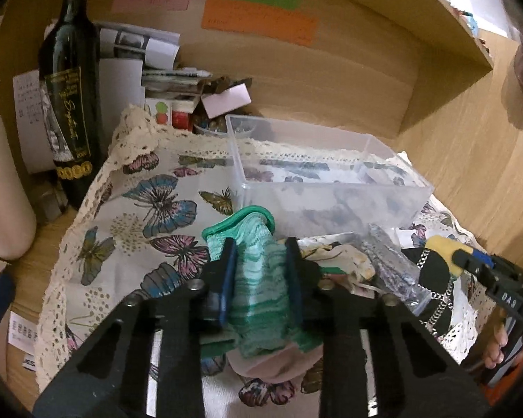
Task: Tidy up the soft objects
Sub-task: 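Grasp the green striped cloth with the left tool while the right tool grasps the yellow sponge, then carry the green cloth and yellow sponge over the clear plastic box with both tools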
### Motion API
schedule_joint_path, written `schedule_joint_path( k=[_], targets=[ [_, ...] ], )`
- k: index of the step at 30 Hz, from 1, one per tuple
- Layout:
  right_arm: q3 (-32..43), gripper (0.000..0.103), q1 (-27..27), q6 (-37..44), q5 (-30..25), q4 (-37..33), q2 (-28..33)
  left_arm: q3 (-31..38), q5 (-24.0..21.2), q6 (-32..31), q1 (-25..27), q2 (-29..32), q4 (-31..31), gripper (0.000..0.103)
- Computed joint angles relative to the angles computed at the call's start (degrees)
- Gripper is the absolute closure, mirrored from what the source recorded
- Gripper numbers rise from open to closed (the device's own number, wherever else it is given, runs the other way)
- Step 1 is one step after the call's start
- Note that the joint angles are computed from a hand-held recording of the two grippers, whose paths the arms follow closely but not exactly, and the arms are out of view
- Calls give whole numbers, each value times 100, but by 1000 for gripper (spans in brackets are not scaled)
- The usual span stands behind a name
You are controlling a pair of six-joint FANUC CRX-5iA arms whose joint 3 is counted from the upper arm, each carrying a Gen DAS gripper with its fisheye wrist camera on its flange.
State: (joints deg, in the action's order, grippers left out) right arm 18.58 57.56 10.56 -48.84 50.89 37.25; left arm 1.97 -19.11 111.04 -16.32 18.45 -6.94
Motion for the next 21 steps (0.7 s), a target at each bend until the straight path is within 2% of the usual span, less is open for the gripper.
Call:
schedule_joint_path(
  k=[6,9,15,21],
  targets=[
    [9,75,-11,-236,-19,465,-27,7,42,401,-87,-208,-517,92],
    [-1,75,-32,-385,40,667,-63,59,60,824,-130,-336,-931,93],
    [157,75,-96,-422,79,1069,-19,135,200,884,-161,-499,-1158,93],
    [584,75,-242,-31,213,1273,180,500,195,978,-240,-432,-1493,93]
  ],
)
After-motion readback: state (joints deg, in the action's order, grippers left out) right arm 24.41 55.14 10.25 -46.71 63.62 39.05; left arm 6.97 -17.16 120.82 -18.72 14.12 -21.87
